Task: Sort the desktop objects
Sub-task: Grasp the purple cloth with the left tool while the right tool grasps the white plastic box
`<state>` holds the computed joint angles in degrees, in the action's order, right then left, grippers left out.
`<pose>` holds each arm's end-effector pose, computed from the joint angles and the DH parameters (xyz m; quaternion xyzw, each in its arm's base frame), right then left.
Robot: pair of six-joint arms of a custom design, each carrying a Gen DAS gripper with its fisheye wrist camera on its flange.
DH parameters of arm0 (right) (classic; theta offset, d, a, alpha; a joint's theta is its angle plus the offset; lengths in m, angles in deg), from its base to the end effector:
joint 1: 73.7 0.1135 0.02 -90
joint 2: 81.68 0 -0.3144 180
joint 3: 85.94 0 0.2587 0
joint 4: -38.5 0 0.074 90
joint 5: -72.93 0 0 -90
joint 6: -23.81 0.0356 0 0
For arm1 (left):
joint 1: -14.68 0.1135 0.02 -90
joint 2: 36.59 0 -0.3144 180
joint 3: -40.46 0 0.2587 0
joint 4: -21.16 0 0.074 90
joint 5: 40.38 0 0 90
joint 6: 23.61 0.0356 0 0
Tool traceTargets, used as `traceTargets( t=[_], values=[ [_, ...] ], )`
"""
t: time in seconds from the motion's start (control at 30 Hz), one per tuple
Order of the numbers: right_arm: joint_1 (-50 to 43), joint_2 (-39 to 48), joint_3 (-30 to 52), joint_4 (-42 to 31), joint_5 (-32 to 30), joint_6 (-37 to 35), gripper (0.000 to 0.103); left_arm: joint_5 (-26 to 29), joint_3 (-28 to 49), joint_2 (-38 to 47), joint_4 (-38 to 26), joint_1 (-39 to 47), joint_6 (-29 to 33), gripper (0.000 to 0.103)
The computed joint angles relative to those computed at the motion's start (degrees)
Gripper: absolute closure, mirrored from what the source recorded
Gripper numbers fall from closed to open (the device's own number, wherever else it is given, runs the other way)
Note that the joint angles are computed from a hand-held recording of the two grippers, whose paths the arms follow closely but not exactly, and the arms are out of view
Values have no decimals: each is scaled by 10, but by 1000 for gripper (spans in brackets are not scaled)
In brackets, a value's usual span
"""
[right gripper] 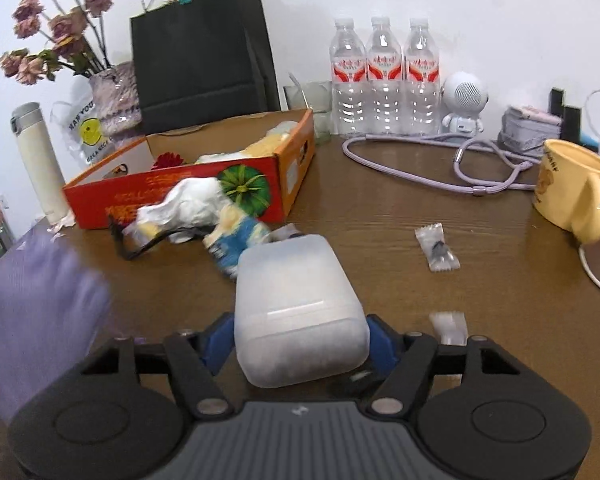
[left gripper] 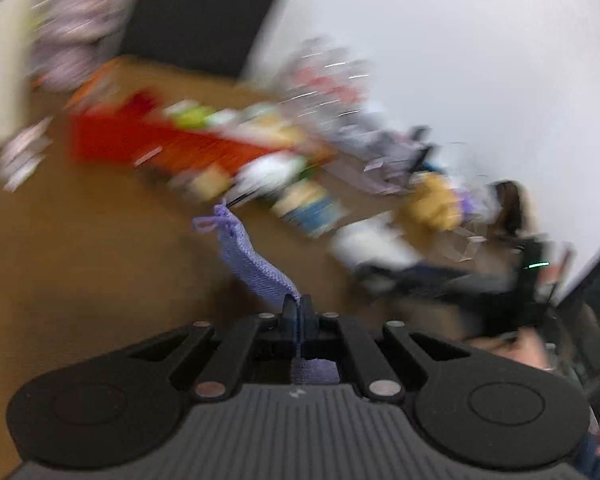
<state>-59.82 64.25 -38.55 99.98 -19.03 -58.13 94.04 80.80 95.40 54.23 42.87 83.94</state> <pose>0.3195 0.0802 -0.0322 -0.0531 0.8935 0.0998 0.4346 0.2539 0.1078 0.0037 0.0193 0.8969 -0.2379 0.3724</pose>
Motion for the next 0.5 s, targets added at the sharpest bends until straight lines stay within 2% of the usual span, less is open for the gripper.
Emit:
traceTargets(
  t=[0.13, 0.23, 0.33, 0.37, 0.4, 0.43, 0.47, 0.5],
  values=[
    [75, 15, -76, 107, 51, 1, 36, -32, -21, 31, -5, 90, 66, 101],
    [138, 19, -108, 131, 88, 2, 36, -68, -43, 37, 37, 112, 121, 100],
    [177, 16, -115, 130, 110, 13, 35, -123, -51, 59, 126, 100, 82, 94],
    [182, 14, -112, 118, 112, 21, 36, -128, -53, 56, 132, 102, 85, 90],
    [185, 9, -108, 101, 112, 29, 37, -130, -54, 56, 143, 98, 78, 65],
    [192, 7, -105, 93, 118, 35, 37, -122, -60, 61, 161, 98, 74, 30],
    [194, 6, -105, 89, 120, 37, 37, -116, -65, 63, 174, 94, 73, 18],
    [196, 2, -102, 80, 121, 39, 36, -111, -73, 69, 200, 89, 76, 13]
  ],
)
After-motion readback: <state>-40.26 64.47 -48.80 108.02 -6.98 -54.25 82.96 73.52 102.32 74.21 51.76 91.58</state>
